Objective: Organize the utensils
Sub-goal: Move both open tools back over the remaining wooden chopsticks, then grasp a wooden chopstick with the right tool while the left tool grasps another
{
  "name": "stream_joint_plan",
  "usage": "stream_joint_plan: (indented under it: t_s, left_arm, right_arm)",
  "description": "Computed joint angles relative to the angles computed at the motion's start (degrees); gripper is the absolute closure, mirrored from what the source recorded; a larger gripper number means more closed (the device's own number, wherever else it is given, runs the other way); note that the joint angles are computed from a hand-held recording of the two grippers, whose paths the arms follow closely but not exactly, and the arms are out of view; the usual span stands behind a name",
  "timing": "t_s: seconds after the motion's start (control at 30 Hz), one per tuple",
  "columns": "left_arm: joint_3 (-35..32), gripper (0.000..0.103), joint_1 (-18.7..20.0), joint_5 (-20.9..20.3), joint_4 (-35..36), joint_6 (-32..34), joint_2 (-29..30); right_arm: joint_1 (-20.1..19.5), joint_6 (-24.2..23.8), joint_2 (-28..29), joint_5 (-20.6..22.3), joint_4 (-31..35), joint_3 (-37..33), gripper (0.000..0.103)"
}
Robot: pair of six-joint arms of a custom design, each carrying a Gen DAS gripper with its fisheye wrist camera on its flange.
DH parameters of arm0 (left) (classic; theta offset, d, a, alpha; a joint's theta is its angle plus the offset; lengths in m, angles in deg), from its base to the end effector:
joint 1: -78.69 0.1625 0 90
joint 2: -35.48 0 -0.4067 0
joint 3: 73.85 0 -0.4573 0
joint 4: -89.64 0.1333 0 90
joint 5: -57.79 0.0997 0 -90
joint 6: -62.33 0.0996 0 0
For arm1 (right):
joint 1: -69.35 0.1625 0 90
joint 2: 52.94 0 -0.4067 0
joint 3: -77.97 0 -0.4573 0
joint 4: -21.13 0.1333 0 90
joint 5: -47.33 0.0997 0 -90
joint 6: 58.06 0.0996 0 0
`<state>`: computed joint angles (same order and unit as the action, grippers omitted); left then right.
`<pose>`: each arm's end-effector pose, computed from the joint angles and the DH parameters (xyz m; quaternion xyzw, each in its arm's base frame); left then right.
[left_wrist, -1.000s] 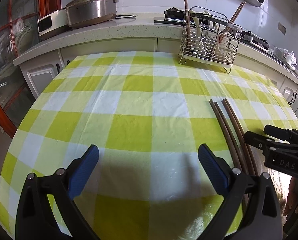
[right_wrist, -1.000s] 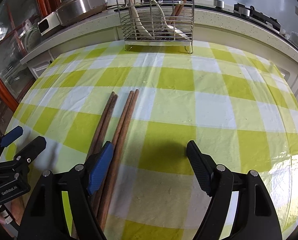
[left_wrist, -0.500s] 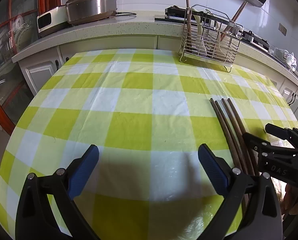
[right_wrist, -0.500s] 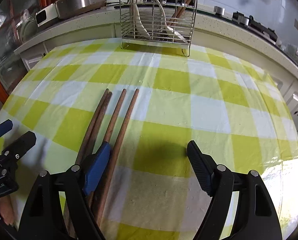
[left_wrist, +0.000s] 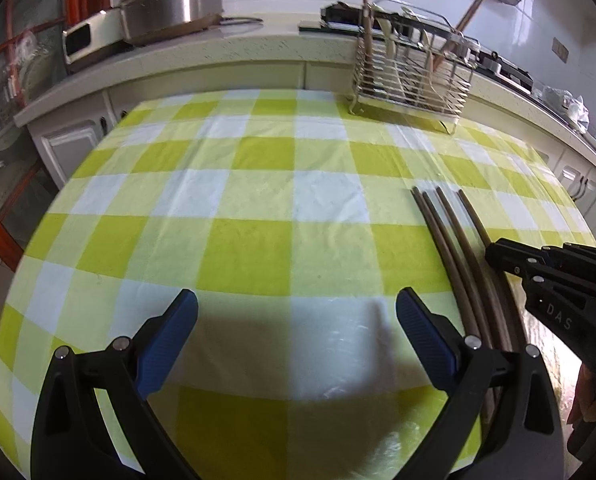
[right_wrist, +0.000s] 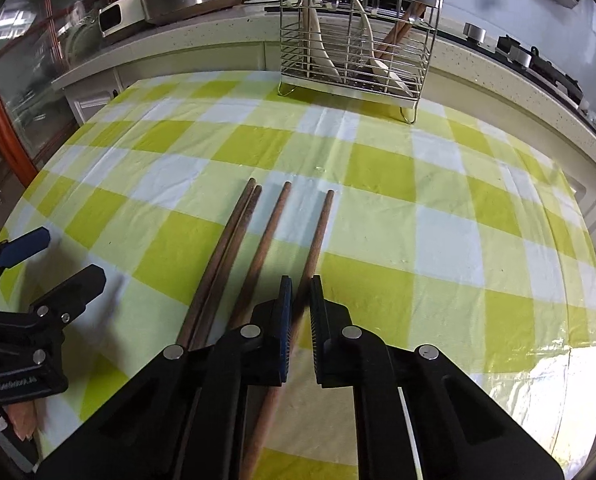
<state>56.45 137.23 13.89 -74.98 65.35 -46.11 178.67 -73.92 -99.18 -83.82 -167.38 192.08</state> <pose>-0.0762 -0.5174 0.2027 0.1819 0.8825 -0.2937 0.3192 0.2550 -0.5226 0.0189 0.1844 -0.8888 0.2575 0.3313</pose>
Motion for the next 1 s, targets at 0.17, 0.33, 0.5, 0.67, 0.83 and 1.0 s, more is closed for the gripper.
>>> stream_joint_plan:
  t_s: [0.17, 0.33, 0.5, 0.67, 0.83, 1.0]
  left_arm:
    - [-1.7, 0.008, -0.2, -2.0, 2.7, -1.8, 1.6]
    - [-3.9, 0.009, -1.8, -0.9, 2.5, -1.1, 5.4]
    - [-6.5, 0.016, -2.2, 0.9, 7.3, -4.0, 8.6]
    - [-6.6, 0.016, -2.0, 0.6, 7.3, -4.8, 8.8]
    - [-6.4, 0.016, -2.6, 1.0, 6.3, -4.7, 8.8]
    - [-6.6, 0.016, -2.7, 1.3, 6.6, -4.0, 9.4]
  right_arm:
    - [-2.0, -0.3, -3.9, 1.6, -2.3, 4.2, 0.096]
    - [-4.0, 0.5, -7.4, 3.6, -3.1, 7.3, 0.096]
    - [-4.5, -0.1, -8.1, 4.7, -3.9, 8.1, 0.096]
    - [-5.2, 0.0, -8.9, 6.6, -3.9, 8.7, 0.096]
    - [-5.6, 0.2, -9.3, 7.8, -3.9, 9.1, 0.096]
    - [-5.7, 0.2, -9.4, 8.1, -4.0, 9.2, 0.096]
